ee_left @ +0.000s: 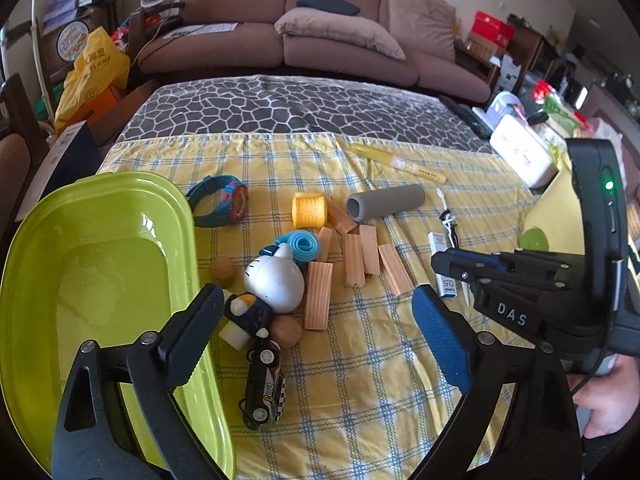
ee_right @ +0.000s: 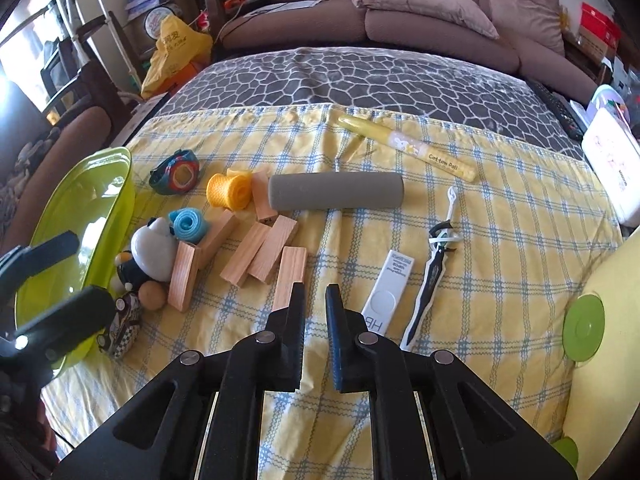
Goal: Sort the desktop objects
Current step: 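Lower the right gripper onto a light wooden block and close it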
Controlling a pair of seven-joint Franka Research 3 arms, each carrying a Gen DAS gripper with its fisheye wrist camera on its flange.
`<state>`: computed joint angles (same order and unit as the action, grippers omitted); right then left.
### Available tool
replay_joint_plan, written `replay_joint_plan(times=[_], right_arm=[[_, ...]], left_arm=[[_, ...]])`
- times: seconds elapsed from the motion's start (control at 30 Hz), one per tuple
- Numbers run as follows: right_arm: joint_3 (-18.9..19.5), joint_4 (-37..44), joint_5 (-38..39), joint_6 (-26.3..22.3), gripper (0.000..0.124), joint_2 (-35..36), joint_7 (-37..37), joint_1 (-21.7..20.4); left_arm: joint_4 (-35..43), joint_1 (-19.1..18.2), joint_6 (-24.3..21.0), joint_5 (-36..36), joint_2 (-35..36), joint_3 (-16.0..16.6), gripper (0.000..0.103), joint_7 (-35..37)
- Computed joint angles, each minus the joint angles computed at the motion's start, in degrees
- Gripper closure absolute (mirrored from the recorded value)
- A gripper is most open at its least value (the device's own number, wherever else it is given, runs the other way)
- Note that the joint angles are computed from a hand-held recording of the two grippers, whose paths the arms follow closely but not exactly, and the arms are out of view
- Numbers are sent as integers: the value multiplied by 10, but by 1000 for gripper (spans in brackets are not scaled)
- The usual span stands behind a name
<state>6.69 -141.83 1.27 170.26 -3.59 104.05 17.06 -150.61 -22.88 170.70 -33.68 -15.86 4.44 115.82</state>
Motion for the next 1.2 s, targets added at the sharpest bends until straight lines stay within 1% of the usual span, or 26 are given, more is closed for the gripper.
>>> replay_joint_plan(times=[0.13, 0.2, 0.23, 0.3, 0.37, 0.43, 0.5, 0.63, 0.67, 0.7, 0.77, 0.8, 0.87, 0.93, 0.97, 1.0, 1.1, 1.2], right_arm=[[-13, -7, 80, 3, 111, -17, -57, 13], [-13, -11, 96, 4, 111, -25, -71, 13], [-13, -13, 104, 4, 108, -29, -79, 14], [-13, -15, 116, 3, 105, -34, -94, 15], [-14, -18, 127, 0, 104, -37, -106, 16], [-17, -21, 144, -1, 104, -41, -124, 19], [-19, -23, 160, -3, 104, -45, -139, 22], [-25, -31, 190, -2, 104, -55, -168, 26], [-26, -32, 198, -3, 104, -57, -175, 27], [-28, -33, 204, -2, 104, -60, -181, 28], [-31, -36, 219, -4, 104, -64, -194, 30], [-32, -37, 226, -5, 103, -67, -200, 31], [-31, -39, 230, -5, 102, -70, -205, 29], [-30, -40, 232, -7, 102, -71, -209, 27], [-31, -40, 234, -8, 101, -72, -212, 27], [-31, -40, 235, -9, 101, -72, -213, 26], [-32, -40, 241, -11, 101, -73, -219, 26], [-31, -40, 244, -11, 101, -73, -223, 25]], left_arm=[[7, 17, 1, 29, 21, -23, 23, -27], [10, 25, -2, 46, 31, -32, 31, -35], [11, 34, -2, 61, 35, -42, 32, -47], [11, 50, 2, 91, 42, -58, 39, -69], [11, 68, 7, 131, 49, -75, 40, -103], [13, 69, 11, 148, 52, -75, 42, -114], [18, 61, 10, 147, 57, -68, 52, -110], [32, 54, 5, 137, 77, -65, 59, -93], [37, 59, 2, 142, 84, -71, 64, -96], [41, 69, -2, 154, 92, -79, 66, -107], [48, 91, -3, 191, 107, -97, 66, -141], [51, 96, -4, 194, 113, -101, 66, -146], [57, 104, -7, 192, 122, -107, 66, -151], [59, 106, -4, 165, 126, -109, 69, -132], [59, 108, -3, 159, 126, -112, 76, -130], [59, 107, -3, 140, 124, -112, 87, -118], [64, 95, -14, 55, 120, -107, 88, -52], [57, 97, -13, 58, 110, -114, 88, -52]])
